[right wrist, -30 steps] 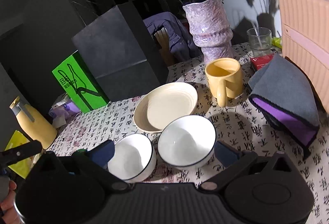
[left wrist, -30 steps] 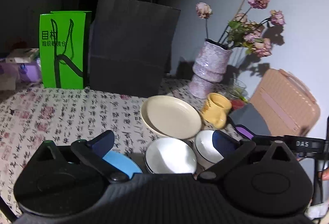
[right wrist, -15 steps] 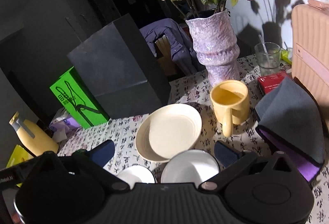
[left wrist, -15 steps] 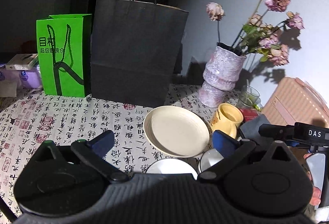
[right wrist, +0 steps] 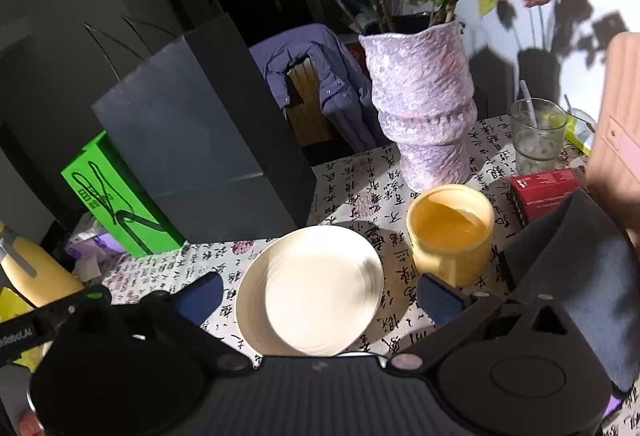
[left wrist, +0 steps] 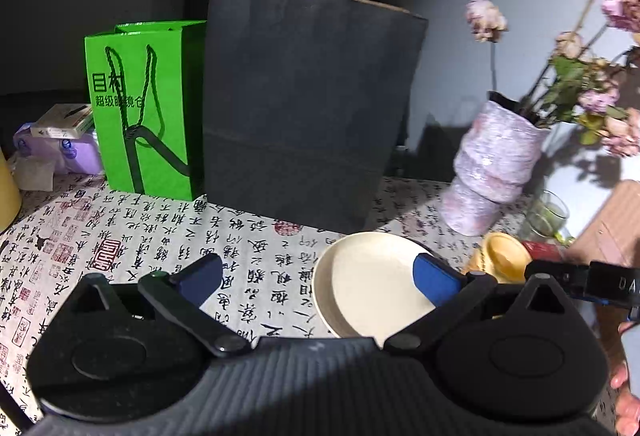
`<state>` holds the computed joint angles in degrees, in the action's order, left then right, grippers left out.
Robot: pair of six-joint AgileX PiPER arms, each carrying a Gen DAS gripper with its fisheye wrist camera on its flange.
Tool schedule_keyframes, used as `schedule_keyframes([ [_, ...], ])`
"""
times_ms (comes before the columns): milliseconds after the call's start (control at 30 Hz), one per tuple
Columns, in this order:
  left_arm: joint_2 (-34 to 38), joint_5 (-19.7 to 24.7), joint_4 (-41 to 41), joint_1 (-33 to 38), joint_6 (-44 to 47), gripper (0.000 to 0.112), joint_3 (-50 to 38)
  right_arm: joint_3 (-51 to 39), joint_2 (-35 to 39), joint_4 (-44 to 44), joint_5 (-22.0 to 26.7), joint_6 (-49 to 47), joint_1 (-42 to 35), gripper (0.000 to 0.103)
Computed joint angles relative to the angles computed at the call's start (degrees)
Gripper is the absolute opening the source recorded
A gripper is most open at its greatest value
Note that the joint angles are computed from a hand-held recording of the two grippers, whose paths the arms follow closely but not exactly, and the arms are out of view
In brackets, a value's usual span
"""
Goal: Organize plates and bowls
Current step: 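Lower both open grippers onto the rim of the last cream plate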
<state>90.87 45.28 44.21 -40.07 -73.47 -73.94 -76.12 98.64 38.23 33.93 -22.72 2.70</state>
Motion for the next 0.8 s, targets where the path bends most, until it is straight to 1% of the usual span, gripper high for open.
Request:
schedule_keyframes([
  [67,1.9,0.3,-0.8,1.1,0.8,0.103,-2.0,-2.5,2.3,-2.8,-0.2,2.8,1.0,0.103],
  [200,6.4,2.4,1.6,1.8,0.5,0.103,-5.9,-6.7,6.4,-6.3,-0.3,6.2,2.6,0.103],
  [300,9.3,2.8,0.3,3.4,1.9,0.103,-8.7,-9.5,9.3,-8.8,-0.4,8.4,3.6,0.103],
  [400,11.9,3.2,-1.0,4.8,3.0,0.103,-11.3,-11.2,11.6,-8.7,-0.6,8.1,4.3,0.103],
  [533,15.5,2.7,-4.0,6.9,5.1,0.103,-14.1,-12.2,14.4,-7.6,-1.3,6.8,5.0,0.103],
  [600,17.5,3.4,-5.4,7.6,6.5,0.103,-15.8,-12.4,15.7,-8.3,-2.0,7.2,5.5,0.103],
  [700,19.9,3.1,-6.4,8.4,7.5,0.103,-16.9,-11.8,17.1,-9.2,-4.0,7.6,6.1,0.102],
  [800,22.5,3.5,-9.1,9.6,9.1,0.103,-19.0,-12.4,19.1,-8.2,-4.7,7.0,6.0,0.099],
])
